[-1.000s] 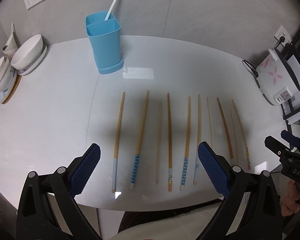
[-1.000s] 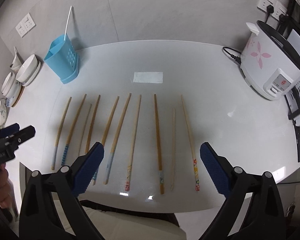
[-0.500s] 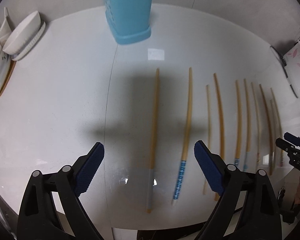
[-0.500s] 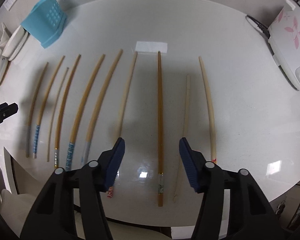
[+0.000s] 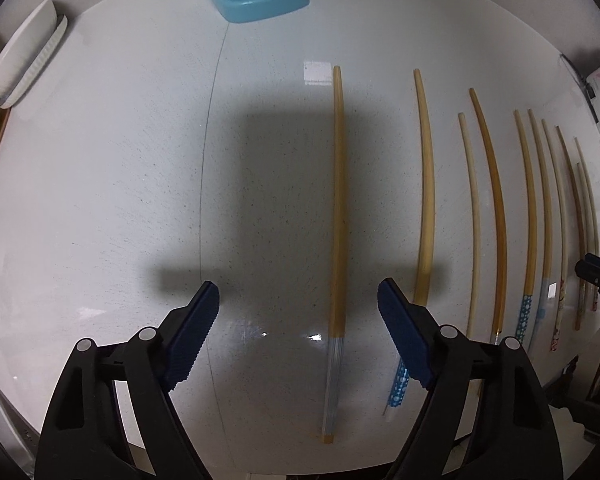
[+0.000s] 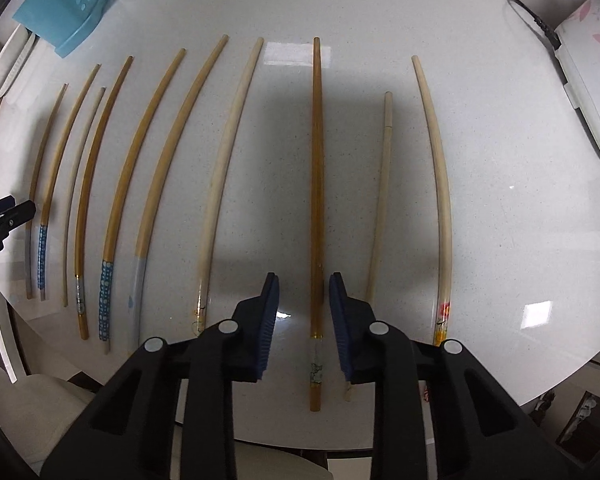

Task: Organize utensils
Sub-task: 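Lower the left tool and close it on a blue-tipped chopstick, then lift the chopstick with the left tool and carry it to the blue holder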

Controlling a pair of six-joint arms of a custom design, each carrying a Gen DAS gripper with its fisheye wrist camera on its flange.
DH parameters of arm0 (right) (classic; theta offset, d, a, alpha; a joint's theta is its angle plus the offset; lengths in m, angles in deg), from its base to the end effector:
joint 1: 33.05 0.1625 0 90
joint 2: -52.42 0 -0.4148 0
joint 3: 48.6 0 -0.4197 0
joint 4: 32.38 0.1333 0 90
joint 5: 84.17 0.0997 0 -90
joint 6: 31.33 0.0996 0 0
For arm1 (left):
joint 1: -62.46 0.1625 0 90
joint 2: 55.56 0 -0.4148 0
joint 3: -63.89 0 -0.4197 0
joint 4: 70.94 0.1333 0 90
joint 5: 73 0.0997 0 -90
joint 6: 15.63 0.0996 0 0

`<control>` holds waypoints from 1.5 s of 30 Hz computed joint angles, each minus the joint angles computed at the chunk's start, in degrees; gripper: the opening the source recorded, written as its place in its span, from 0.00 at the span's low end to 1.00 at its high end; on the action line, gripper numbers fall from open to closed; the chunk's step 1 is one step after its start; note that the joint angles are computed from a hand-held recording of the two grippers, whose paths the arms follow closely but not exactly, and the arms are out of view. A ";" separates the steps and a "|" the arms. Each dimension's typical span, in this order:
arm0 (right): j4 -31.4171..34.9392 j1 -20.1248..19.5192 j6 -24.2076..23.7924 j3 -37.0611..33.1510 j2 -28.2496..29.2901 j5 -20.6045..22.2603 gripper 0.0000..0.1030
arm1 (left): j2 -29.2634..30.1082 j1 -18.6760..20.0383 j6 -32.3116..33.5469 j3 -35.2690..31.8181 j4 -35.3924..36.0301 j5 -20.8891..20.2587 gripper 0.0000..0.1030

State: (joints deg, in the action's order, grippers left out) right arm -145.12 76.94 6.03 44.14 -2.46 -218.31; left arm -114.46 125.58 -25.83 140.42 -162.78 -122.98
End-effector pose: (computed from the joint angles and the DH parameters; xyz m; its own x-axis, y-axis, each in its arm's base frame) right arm 0.2815 -0.5867 0.1492 -0.6869 0.2198 0.6927 0.1092 0.9736 -0.2006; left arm -0.1357 -0.7042 0.2900 -0.6715 0.3424 -0.6572 0.3212 0.9337 0.1582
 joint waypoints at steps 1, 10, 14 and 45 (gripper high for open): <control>0.45 -0.02 0.15 -0.32 0.23 0.01 0.21 | 0.31 0.07 -0.21 -0.24 0.46 0.27 0.76; 6.50 -0.15 3.28 -4.43 2.52 -0.11 0.16 | 4.11 0.04 -2.11 -4.68 5.35 0.48 0.66; 8.21 -0.23 4.60 -7.79 5.03 0.06 0.13 | 5.74 -0.21 -3.36 -6.74 8.50 -0.13 0.55; 1.55 2.22 6.89 -7.17 3.74 -1.79 0.06 | -3.81 -5.13 0.79 -3.14 7.52 -4.61 0.07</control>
